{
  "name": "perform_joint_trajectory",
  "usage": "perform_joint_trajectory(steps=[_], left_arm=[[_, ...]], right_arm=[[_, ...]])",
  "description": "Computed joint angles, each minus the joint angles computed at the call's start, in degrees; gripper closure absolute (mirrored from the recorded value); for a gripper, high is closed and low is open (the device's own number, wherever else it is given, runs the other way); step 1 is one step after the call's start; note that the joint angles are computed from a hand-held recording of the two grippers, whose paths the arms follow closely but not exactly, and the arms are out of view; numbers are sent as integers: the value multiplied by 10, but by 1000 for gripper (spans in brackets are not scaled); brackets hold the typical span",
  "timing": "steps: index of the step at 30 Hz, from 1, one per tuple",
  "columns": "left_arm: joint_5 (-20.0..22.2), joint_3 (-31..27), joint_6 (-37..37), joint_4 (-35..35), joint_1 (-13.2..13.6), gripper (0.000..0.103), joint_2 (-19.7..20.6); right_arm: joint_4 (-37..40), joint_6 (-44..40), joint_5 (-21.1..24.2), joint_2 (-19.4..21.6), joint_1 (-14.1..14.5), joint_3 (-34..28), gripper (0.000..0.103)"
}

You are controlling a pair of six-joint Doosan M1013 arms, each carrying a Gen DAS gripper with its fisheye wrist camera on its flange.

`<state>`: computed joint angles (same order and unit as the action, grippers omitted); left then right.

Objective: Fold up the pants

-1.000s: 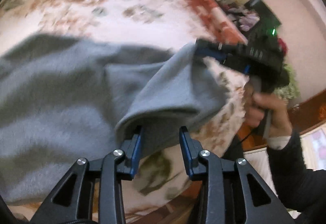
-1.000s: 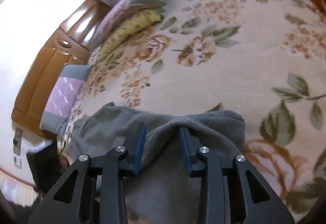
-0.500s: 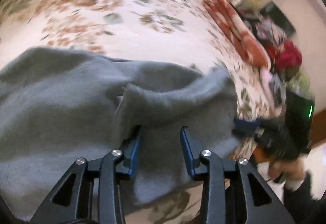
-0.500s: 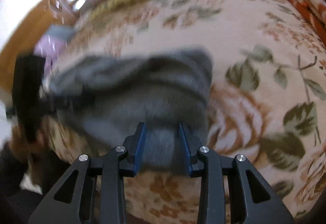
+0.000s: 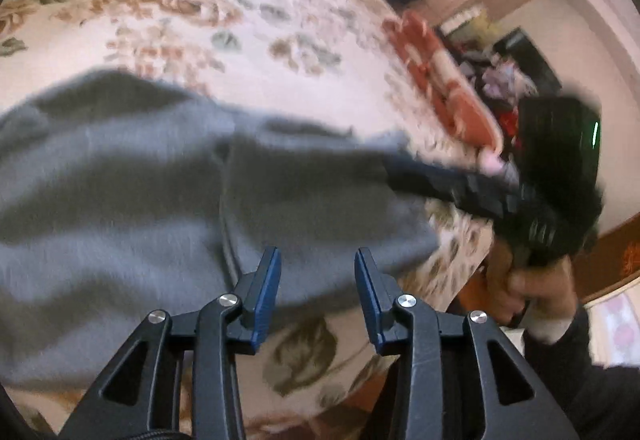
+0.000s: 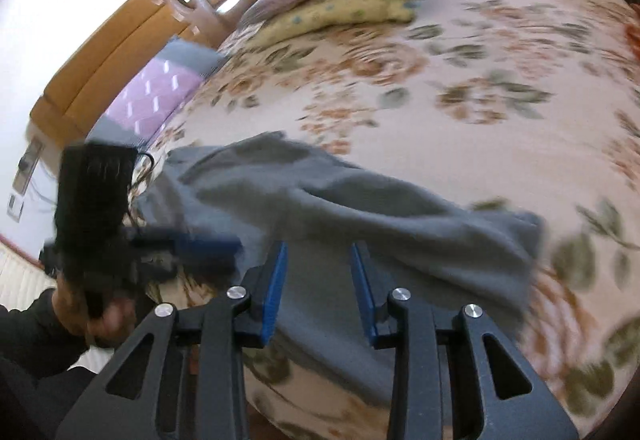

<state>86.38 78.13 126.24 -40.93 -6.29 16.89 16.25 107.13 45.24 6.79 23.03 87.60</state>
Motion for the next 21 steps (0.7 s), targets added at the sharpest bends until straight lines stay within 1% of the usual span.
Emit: perform_joint_trajectory(steps=[1,2,3,4,6,8,10,11,14,19,20,21], left_arm=[[-11,7,2,7,4,64,-7],[-12,11,1,0,12,64,-10],[-15,13,-5,-7,21,64,-13],[-24,16,-17,-10,33,62,-17],[-46,21,-40,-9,51,59,-24],[-73,29,-66,-4,71,58,-31],[-100,35,-111,4,92,56,-36],[-112,38,-142,2,107,55,-36],[-139,45,-200,-8,142,54,-35],[-175,42,-258,8,181,53,-28],[-177,42,-264,5,187,52,-27],[-179,40,-269,4,192,49,-25]], right_arm=[[10,-13,7,12,2,-12,68],[38,-41,11,27,3,-29,68],[49,-54,13,33,3,-38,68],[63,-73,18,42,4,-51,68],[78,-112,40,71,9,-94,67],[88,-137,65,96,13,-130,61],[86,-155,94,126,18,-175,44],[88,-164,104,138,20,-193,41],[101,-195,149,188,29,-265,41],[115,-222,232,274,45,-398,41],[115,-223,252,296,49,-434,41],[115,-222,269,315,52,-465,41]])
